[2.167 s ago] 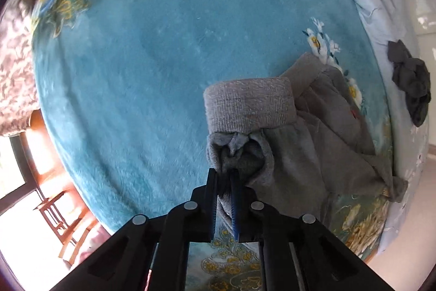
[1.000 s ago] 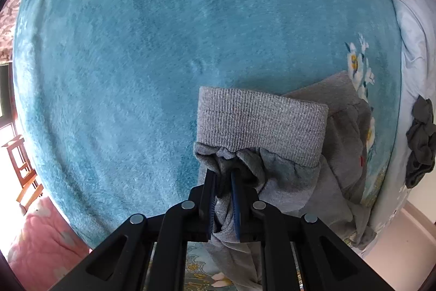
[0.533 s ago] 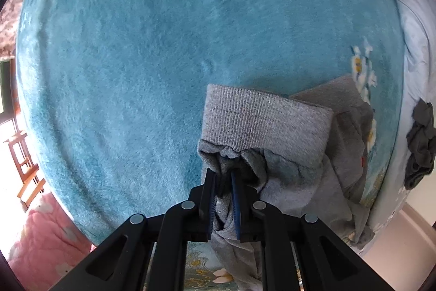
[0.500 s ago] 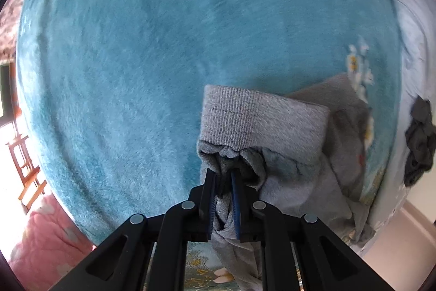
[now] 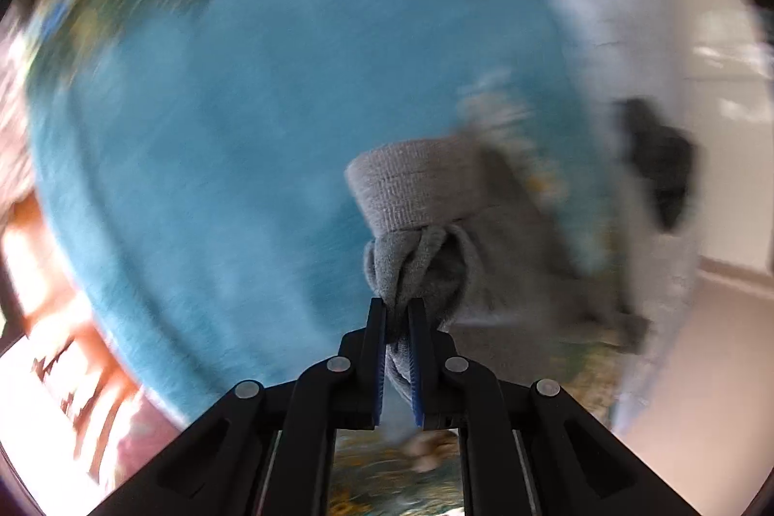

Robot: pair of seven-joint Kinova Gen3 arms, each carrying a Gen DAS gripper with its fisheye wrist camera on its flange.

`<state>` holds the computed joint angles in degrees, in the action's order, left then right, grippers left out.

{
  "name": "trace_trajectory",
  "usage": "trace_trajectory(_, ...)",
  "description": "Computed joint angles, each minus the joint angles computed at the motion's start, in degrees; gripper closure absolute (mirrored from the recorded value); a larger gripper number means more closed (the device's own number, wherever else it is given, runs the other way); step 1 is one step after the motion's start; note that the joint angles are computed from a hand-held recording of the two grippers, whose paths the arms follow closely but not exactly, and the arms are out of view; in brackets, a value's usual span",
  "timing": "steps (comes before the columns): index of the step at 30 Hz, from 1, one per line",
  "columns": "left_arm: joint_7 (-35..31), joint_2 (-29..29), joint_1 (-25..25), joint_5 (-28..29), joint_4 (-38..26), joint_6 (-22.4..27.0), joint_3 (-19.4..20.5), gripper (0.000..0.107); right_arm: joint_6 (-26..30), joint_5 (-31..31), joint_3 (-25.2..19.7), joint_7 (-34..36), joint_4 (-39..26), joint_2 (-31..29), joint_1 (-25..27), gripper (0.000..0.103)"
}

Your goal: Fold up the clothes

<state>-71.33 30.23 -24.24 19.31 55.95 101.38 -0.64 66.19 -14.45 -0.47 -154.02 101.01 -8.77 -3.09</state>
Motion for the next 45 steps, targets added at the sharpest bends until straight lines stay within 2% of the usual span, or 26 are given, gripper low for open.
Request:
trace_trajectory(3, 1.2, -1.1, 2.2, -4.4, 8.0, -1.6, -2.5, 0.098, -2.3, -2.6, 0.4, 0.5, 5.7, 1.9, 0.0, 0.099)
trace_trajectory(5, 1.5, -2.5, 1.8, -4.3, 11.7, -3.9, -2.2, 0.098, -2.7, -3.4, 0.6, 1.6, 6.7, 2.4, 0.1, 0.099)
trace_trajectory(8, 0.2, -3.9, 0.1, -1.0, 10.3, -3.5, -1.6, 0.099, -2.3, -1.7, 0.5, 2.5, 4.4, 0.2, 0.3, 0.099)
trace_trajectory(10, -0.8, -5.2, -3.2, 1.6, 8.5, -3.3, 0.8, 0.098, -2.0, -0.4, 0.4, 3.1, 2.6, -1.3, 0.3, 0.099)
trace_trajectory(12, -2.3, -5.9, -4.0, 1.0, 7.5, -3.2, 1.1, 0.099, -0.9, 3.1, -1.2, 2.8, 0.5, -3.3, 0.3, 0.099)
trace_trajectory(13, -3.1, -5.9, -2.9, -0.4, 7.2, -2.9, -0.4, 0.105, -0.5, 3.8, -1.6, 3.5, 0.6, -4.0, 0.0, 0.099)
trace_trajectory(15, -5.1, -4.8, 1.4, -5.1, 7.5, -2.0, -5.5, 0.106, 1.4, 2.6, -0.8, 2.8, 4.1, -2.9, -0.8, 0.099)
trace_trajectory(17, -3.4, -2.6, 3.1, -7.7, 8.9, -0.3, -8.7, 0.106, 1.1, -1.5, -0.4, 1.2, 9.4, -2.3, 0.9, 0.099)
trace_trajectory(19, -0.4, -3.3, 0.7, -6.6, 11.9, -1.8, -7.7, 0.107, -1.4, -4.1, -0.6, 1.6, 12.3, -3.4, 2.1, 0.099)
trace_trajectory(21, -1.2, -5.1, -1.6, -5.9, 14.5, -5.2, -4.1, 0.107, -1.0, -3.1, 0.3, 2.8, 11.2, -2.8, 0.1, 0.099)
trace_trajectory(26, -4.7, -5.7, -4.3, 1.6, 19.8, -7.8, -3.0, 0.105, 1.0, -1.8, 0.7, 5.0, 8.6, -3.2, 0.4, 0.099)
trace_trajectory(27, -5.2, -5.6, -4.6, 2.8, 20.9, -8.3, -2.9, 0.102, 1.3, -2.0, 0.8, 5.3, 8.5, -3.1, 0.5, 0.099)
trace_trajectory(29, -6.6, -5.5, -4.5, 4.7, 23.9, -10.7, -2.7, 0.084, 1.6, -2.9, 0.9, 5.4, 9.1, -3.0, 0.6, 0.099)
trace_trajectory(30, -7.1, -5.6, -4.2, 5.1, 25.3, -12.0, -2.7, 0.069, 1.4, -3.2, 0.7, 5.2, 9.5, -2.7, 0.6, 0.099)
trace_trajectory(31, -7.4, -5.6, -3.8, 5.3, 26.7, -13.5, -2.8, 0.064, 1.2, -3.4, 0.5, 4.9, 9.8, -2.5, 0.5, 0.099)
trace_trajectory(35, -6.5, -5.9, -2.0, 5.1, 31.5, -18.5, -3.3, 0.06, 0.9, -3.6, -0.2, 3.9, 10.4, -1.8, 0.2, 0.099)
trace_trajectory(38, -7.1, -7.1, -2.6, 5.5, 32.9, -19.6, -3.6, 0.057, 1.3, -3.3, -0.3, 3.5, 10.2, -1.6, 0.0, 0.099)
trace_trajectory(39, -7.3, -7.5, -3.1, 5.6, 33.4, -19.9, -3.4, 0.064, 1.5, -2.9, -0.5, 2.9, 9.9, -1.7, 0.0, 0.099)
trace_trajectory(40, -6.5, -7.8, -2.7, 5.1, 32.8, -19.9, -4.0, 0.095, 1.7, -2.8, -0.5, 2.7, 9.5, -1.8, -0.1, 0.099)
trace_trajectory(41, -5.3, -8.2, -2.4, 4.4, 32.0, -19.8, -4.3, 0.103, 2.0, -2.8, -0.4, 2.6, 9.0, -1.7, -0.1, 0.099)
trace_trajectory(45, -2.2, -8.4, -2.1, 4.5, 24.5, -17.1, -4.4, 0.104, 4.5, -1.6, 0.4, 5.5, 2.3, -1.5, -0.1, 0.099)
